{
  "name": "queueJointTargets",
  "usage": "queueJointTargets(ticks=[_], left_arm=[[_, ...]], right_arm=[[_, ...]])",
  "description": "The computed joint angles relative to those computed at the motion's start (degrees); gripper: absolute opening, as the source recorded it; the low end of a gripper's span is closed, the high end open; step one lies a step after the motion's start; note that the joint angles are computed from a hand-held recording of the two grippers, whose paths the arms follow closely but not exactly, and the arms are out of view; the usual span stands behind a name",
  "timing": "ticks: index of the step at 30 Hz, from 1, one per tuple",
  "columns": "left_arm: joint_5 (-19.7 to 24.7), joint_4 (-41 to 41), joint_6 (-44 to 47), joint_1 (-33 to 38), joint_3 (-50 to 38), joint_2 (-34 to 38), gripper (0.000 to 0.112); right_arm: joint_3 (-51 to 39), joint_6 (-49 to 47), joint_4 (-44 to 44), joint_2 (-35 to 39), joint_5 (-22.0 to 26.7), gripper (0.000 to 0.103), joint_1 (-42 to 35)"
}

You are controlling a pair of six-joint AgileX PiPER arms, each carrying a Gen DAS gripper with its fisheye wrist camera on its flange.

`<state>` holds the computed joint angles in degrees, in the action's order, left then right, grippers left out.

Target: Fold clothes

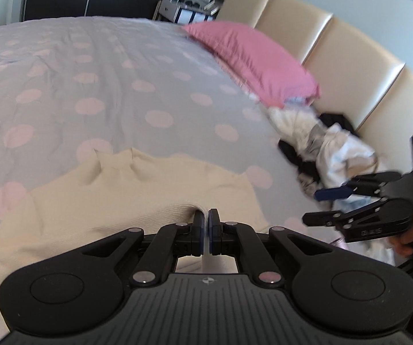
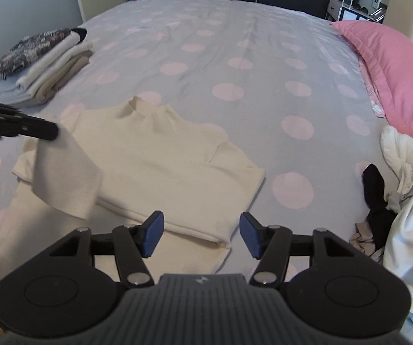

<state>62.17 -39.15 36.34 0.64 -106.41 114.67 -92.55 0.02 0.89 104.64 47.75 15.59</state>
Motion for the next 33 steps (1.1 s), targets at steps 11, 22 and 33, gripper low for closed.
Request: queueJointTargets(ticks=[11,22,33], left_arm=[[-4.8,-1.2,3.2,0.8,4.1,-1.9,0.043],[-7.1,11.5,-4.0,4.4,1.6,-0.7,0.046],[-5.7,16.4,-13.7,11.8,-6.7,4.8,0.046]], right_arm=[[-0.3,-1.6,0.6,1.7,-1.4,0.076,-0.9],[-3.2,-1.7,3.6,5.1,-1.6,0.075,-0.6],[-15.0,2.6,17.3,18.8,0.6,0.053,-1.6]])
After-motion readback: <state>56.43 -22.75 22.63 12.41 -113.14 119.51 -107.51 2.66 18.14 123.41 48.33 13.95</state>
